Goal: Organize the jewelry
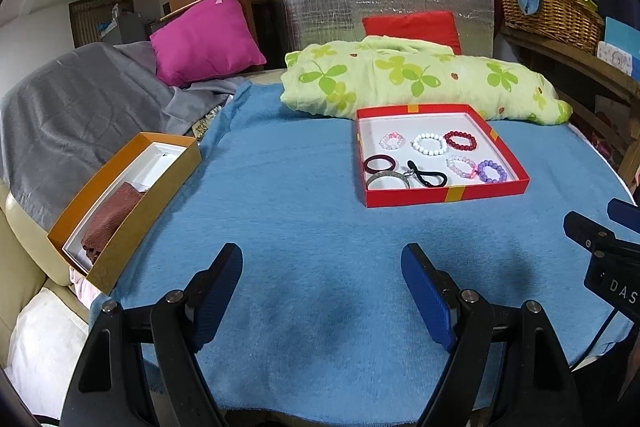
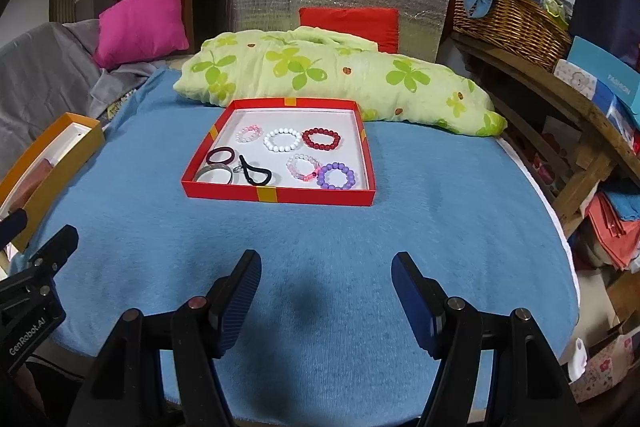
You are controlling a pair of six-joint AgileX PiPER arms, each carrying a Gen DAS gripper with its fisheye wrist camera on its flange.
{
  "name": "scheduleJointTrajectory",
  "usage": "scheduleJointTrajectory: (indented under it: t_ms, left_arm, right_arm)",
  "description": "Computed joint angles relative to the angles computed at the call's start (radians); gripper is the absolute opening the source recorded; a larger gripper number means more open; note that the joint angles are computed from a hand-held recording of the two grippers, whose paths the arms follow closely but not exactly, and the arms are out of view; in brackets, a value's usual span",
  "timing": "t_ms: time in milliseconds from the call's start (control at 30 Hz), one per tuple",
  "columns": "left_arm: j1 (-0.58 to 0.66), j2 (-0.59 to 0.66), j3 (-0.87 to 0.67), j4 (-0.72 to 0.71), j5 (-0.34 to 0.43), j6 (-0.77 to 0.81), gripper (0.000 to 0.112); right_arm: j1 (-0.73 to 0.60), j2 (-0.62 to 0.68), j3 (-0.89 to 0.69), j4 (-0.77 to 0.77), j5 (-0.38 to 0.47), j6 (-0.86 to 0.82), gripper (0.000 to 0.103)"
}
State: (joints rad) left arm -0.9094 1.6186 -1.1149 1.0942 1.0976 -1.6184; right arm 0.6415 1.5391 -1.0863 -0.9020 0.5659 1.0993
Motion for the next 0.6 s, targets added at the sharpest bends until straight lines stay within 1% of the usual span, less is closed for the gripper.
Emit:
scheduleJointTrajectory:
  t_ms: [100,400,500,600]
  left_arm:
    - [0.017,0.017,-0.017,-0.007,-0.020,0.018,0.082]
    - [0.056,0.050,-0.064,-0.022,-0.062,0.063,0.082]
    - [0.074,0.060,-0.081,-0.027,-0.082,0.080,0.082]
    - [0.105,0.056,-0.086,-0.024,-0.130,0.105,0.082]
  right_arm:
    - [-0.026,0.026,-0.012,0.014,-0.034,-0.012,0.071]
    - [-0.079,0.077,-0.033,-0.004,-0.093,-0.004,0.071]
    - [-0.100,0.094,-0.046,0.010,-0.109,-0.023,0.071]
    - [-0.116,0.110,-0.060,0.024,-0.119,-0.041,0.071]
